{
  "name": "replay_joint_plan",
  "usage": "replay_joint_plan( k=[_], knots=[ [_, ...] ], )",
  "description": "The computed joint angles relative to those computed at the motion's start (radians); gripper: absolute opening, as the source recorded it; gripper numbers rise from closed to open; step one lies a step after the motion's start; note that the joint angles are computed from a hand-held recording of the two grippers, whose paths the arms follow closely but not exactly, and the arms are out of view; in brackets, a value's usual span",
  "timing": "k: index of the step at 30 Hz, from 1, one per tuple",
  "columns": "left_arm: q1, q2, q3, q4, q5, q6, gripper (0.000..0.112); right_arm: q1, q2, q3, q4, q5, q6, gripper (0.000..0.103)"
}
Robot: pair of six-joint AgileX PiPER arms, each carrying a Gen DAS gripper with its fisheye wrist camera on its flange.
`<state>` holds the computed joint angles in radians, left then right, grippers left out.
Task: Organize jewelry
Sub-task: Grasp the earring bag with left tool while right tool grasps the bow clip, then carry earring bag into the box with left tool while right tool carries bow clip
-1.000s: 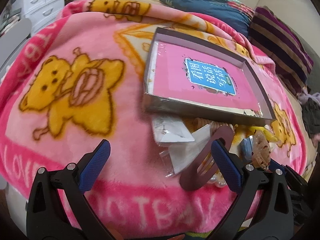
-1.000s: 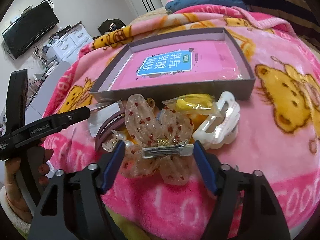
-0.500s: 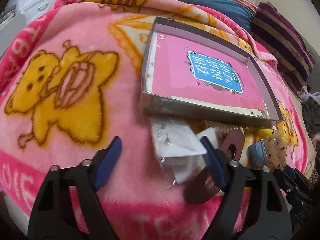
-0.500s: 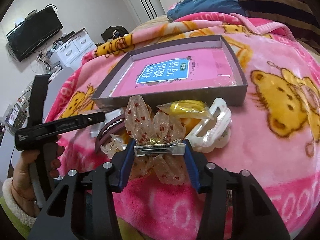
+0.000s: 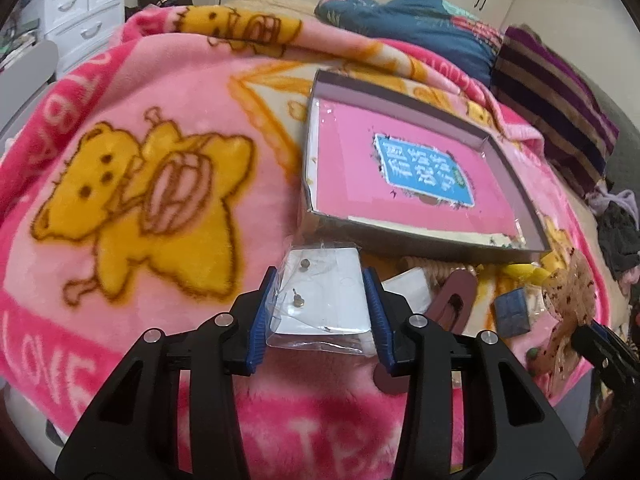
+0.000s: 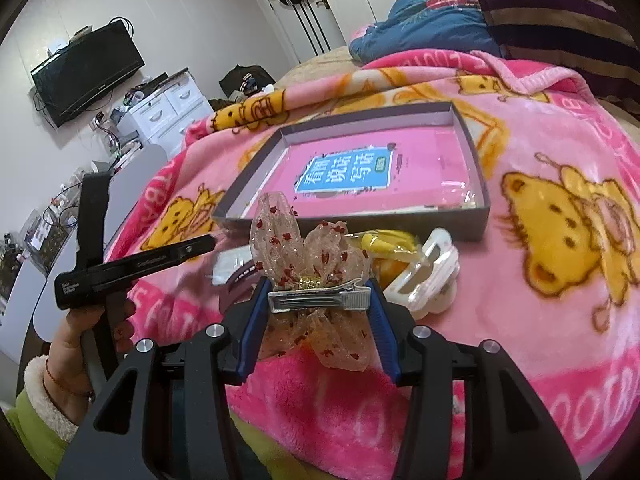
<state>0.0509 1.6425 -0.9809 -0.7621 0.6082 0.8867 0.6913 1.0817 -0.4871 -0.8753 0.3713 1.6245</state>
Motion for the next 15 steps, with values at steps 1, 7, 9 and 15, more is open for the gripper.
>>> replay_joint_plan(
  k=[1,7,9,15],
  knots=[
    [0.008,-0.010,0.004,-0.004,0.003,0.007,0.034,-0.001,-0.006,-0.001,0.003,0.004,-0.006,0.046],
    [0.054,-0.064,0.019,-0.051,0.046,0.050,0.034,-0.023,-0.041,-0.020,0.074,0.007,-0.101,0.046],
    [0.069,-0.083,0.014,-0.068,0.071,0.063,0.034,-0.029,-0.048,-0.027,0.096,0.006,-0.132,0.046],
    [0.046,-0.104,-0.033,-0.058,0.085,0.028,0.034,-0.094,-0.090,-0.053,0.269,-0.031,-0.332,0.046]
  ],
)
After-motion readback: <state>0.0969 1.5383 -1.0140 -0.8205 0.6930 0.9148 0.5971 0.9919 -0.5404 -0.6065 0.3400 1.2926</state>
